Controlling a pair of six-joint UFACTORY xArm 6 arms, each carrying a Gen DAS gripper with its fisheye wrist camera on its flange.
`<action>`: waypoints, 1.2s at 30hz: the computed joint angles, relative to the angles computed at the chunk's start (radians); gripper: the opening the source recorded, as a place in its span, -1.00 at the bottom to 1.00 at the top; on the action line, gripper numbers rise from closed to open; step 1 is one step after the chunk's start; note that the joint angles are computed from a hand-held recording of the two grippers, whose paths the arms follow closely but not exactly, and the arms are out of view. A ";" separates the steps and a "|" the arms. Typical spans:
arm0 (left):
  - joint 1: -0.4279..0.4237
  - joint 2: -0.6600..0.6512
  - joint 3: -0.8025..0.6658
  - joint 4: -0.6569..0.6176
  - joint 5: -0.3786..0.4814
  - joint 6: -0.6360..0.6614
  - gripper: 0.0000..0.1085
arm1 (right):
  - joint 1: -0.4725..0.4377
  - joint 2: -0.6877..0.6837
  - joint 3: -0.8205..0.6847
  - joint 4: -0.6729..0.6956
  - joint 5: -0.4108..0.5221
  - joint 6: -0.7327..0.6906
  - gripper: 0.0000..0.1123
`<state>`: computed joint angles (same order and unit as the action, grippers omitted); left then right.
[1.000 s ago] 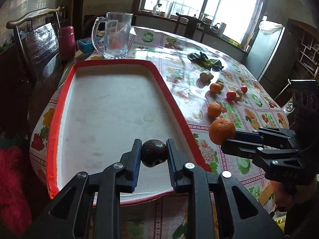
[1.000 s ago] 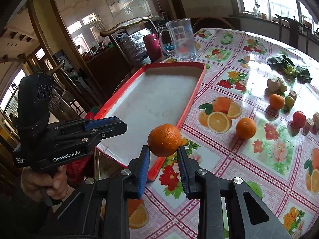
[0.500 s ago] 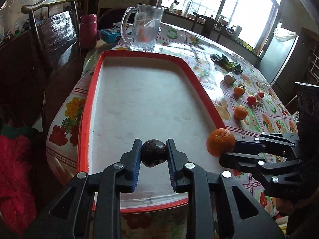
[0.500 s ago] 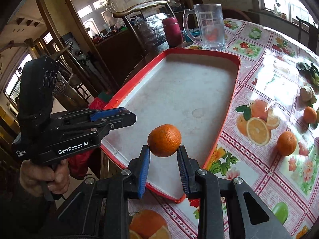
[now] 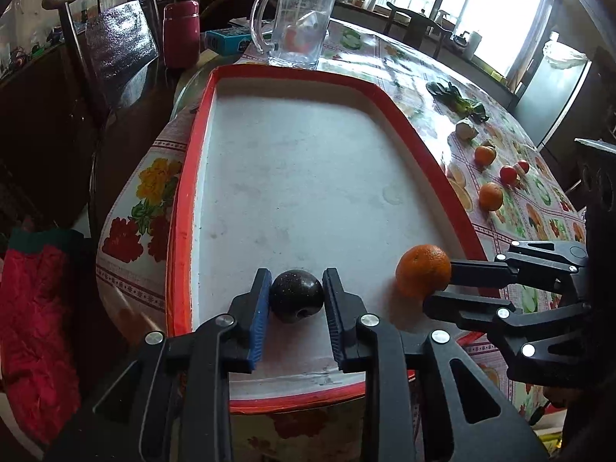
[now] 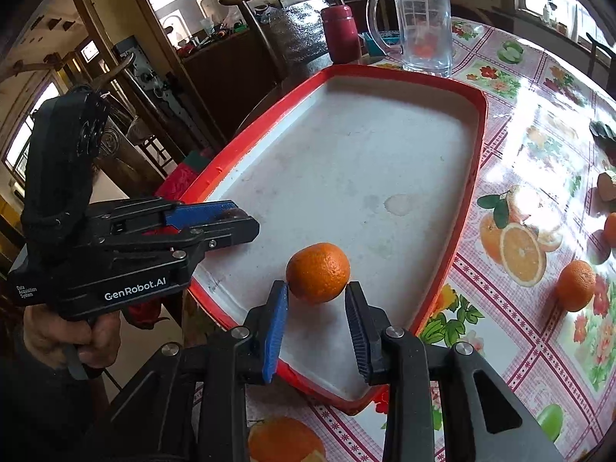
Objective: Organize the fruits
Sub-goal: 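Carry the plum in the left gripper and the orange in the right gripper over the tray, then open the left gripper to drop the plum while the right gripper releases the orange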
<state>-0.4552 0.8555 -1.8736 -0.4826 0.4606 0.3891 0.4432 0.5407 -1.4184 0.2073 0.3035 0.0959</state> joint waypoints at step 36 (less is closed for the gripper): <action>-0.160 -0.041 -0.014 -0.004 -0.005 0.082 0.10 | -0.287 -0.490 0.674 -0.748 -0.327 0.849 -0.22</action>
